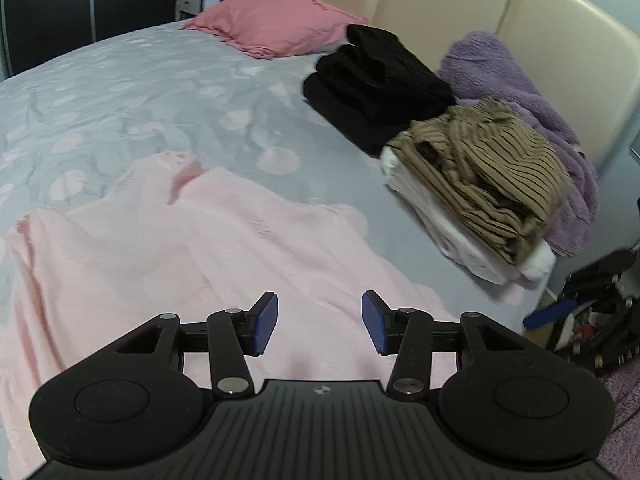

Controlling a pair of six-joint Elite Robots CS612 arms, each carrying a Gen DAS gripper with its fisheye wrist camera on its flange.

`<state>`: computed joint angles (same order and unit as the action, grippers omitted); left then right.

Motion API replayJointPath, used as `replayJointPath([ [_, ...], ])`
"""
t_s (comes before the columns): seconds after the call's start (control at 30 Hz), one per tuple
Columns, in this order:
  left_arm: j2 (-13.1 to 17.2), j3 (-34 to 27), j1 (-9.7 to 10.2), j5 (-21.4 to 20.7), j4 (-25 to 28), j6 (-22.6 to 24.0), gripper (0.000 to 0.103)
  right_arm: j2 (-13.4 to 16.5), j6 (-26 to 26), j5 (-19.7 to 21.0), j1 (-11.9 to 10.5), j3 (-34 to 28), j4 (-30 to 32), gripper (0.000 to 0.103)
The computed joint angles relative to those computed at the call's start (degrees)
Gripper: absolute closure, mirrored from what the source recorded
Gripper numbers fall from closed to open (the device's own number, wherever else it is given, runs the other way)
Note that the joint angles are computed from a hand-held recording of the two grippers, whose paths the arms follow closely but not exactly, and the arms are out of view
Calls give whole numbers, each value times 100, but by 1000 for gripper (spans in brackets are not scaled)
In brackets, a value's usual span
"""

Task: Fold clothes

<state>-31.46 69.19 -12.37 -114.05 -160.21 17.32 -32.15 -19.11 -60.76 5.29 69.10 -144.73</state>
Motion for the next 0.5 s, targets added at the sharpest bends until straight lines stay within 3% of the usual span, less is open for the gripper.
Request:
replayJointPath([
  [0.13, 14, 23, -72, -116, 82, -28, 58, 59, 39, 320, 19, 4, 648, 44],
  [0.3, 37, 29, -119, -248, 133, -158, 58, 256, -177, 268, 115, -272, 1402, 45],
  [0.37, 46, 22, -137, -237, 165, -170, 58, 323, -95, 150, 153, -336, 1452, 57],
  [0.4, 49, 18, -143, -233, 181, -166, 58, 351, -62, 89, 168, -371, 1456, 89],
  [0.43, 52, 15, -149, -230, 197, -162, 58, 360, -35, 75, 166, -383, 1480, 99],
  [0.5, 54, 5, -153, -239, 217, -146, 58, 314, 96, 154, 118, -327, 1375, 100],
])
